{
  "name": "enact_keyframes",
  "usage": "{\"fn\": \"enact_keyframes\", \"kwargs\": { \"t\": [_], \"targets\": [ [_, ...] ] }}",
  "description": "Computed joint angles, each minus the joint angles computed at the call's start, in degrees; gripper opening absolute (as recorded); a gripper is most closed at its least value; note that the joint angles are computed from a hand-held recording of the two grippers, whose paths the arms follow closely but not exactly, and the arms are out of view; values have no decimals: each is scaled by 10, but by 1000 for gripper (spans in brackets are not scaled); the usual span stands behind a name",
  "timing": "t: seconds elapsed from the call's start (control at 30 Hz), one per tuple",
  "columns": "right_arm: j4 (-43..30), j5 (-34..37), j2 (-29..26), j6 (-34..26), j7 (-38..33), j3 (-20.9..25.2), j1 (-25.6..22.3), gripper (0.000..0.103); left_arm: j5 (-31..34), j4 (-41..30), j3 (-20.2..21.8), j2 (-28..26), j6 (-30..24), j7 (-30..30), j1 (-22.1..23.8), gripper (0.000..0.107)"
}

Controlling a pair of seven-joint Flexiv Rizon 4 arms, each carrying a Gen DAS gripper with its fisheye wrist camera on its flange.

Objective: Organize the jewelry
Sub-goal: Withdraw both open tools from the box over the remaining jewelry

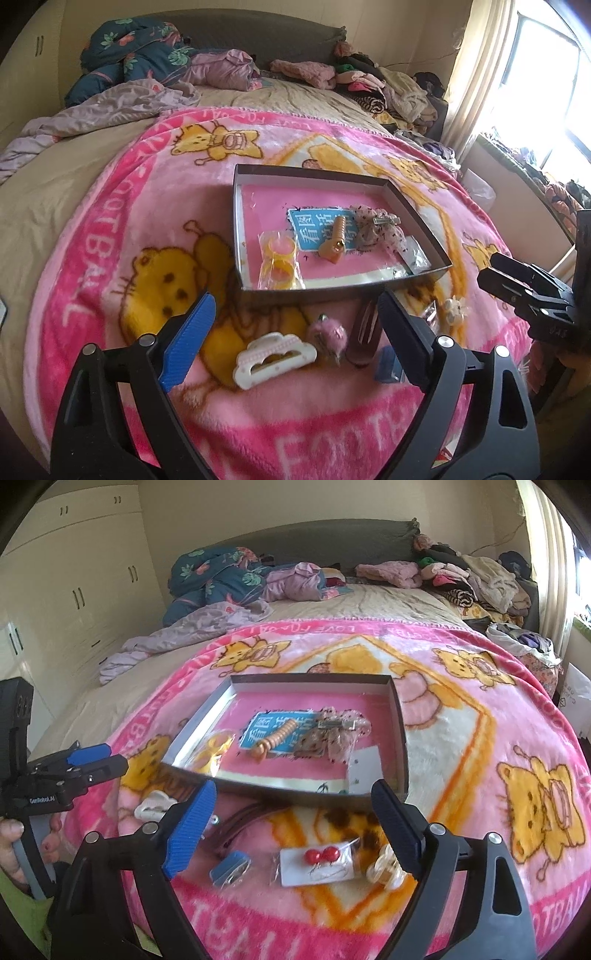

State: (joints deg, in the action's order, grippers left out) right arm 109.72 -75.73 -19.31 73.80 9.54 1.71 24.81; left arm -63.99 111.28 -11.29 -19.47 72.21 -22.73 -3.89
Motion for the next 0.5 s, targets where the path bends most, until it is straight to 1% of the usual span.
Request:
{"fn": "enact_keyframes", "kwargs": {
  "t": [0.1, 0.2, 0.5],
  "targets": [
    [4, -4, 1, 3, -2, 2, 2, 83, -32, 12, -6, 9, 5, 27, 2, 82],
    [7, -5, 0, 6, -6, 5, 4, 83, -60, 21, -2, 17, 5, 51, -4, 82],
    [14, -8, -5, 24, -7, 9, 11, 84, -68, 42, 15, 25, 21, 66, -23, 82]
  ]
}}
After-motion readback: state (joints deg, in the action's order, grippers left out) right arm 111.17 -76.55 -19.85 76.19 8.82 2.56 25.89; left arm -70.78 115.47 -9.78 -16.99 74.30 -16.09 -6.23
